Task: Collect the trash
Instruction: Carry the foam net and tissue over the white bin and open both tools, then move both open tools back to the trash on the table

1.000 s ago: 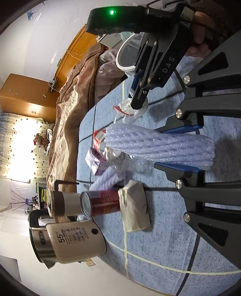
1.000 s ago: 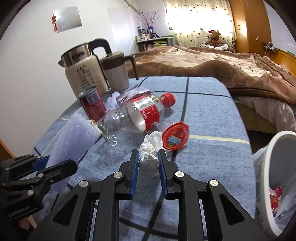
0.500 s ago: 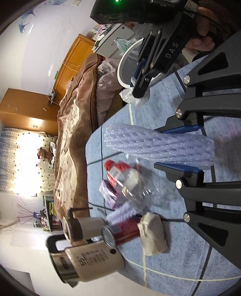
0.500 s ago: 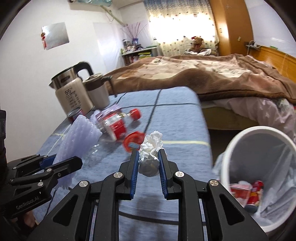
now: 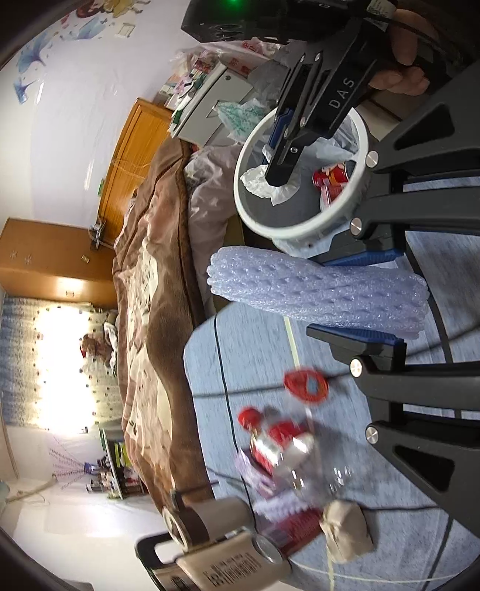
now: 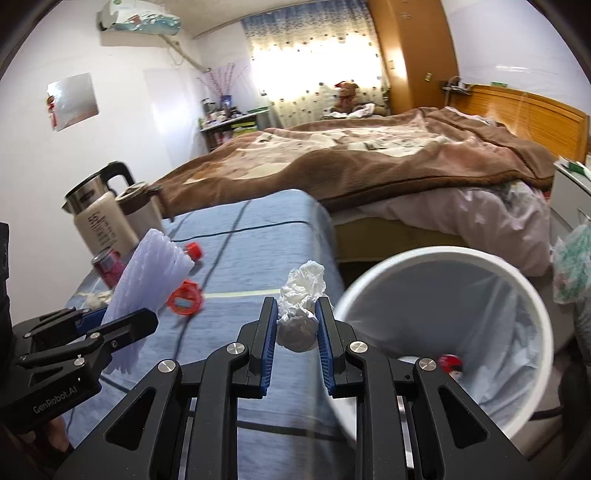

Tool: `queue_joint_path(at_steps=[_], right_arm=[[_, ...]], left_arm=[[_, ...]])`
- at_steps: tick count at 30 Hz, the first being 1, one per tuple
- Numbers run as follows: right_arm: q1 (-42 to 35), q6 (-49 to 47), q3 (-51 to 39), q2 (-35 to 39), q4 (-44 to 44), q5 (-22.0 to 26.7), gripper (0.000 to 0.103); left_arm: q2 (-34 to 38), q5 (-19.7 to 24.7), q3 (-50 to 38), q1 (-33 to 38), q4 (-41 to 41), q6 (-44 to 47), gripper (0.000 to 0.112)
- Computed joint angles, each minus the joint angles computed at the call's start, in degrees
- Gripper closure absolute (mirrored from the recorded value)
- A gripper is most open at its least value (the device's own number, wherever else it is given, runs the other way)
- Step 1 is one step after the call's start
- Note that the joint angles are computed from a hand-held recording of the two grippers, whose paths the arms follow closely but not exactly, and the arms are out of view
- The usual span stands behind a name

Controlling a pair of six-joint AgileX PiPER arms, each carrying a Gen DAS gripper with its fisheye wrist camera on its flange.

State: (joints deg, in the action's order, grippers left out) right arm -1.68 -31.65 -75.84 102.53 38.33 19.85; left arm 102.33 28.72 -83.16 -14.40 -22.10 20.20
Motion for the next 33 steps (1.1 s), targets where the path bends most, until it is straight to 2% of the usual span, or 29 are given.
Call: queue_joint_path(at_steps=[10, 20, 22, 23, 25, 26, 27, 29, 33], right_arm=[[-7.76, -1.89, 0.90, 0.43, 0.82, 1.07, 0.081], [-12.33, 4.28, -1.65, 3.65, -6.73, 2.77, 0.079], [-13.03, 5.93, -3.20, 4.93, -8.39, 4.45, 0.079], [-13.24, 6.32, -3.75, 5.47, -8.81, 4.94, 0.078], [-13.14, 9.82, -4.17, 6.00, -12.44, 4.82, 0.071], [-12.99, 11.42, -4.40, 6.28, -14.28, 4.80, 0.065], [-13.06, 11.62, -4.43, 6.40, -14.56, 4.91, 0.061], [-13.61, 9.42, -4.35, 6.51, -12.26, 5.61, 0.060], [-13.43, 10.67, -3.50, 5.93, -13.03, 4.50, 0.055]], left_arm=[[6.59, 2.02, -7.88, -7.69, 7.27, -8.07, 0.082], [13.43, 6.92, -17.66, -11.99, 9.65, -11.42, 0.082], [14.74, 7.74, -19.40, -12.51, 10.51, -13.35, 0.081], [15.12, 7.91, -19.79, -12.50, 10.11, -13.33, 0.079], [16.13, 8.70, -20.96, -12.81, 10.34, -13.80, 0.066], [16.47, 8.72, -21.31, -13.13, 10.96, -14.14, 0.063], [16.58, 8.82, -21.37, -13.32, 11.35, -14.59, 0.063], [16.73, 9.22, -21.48, -13.17, 10.07, -13.81, 0.062], [16.29, 8.83, -20.79, -13.37, 10.69, -14.22, 0.058]])
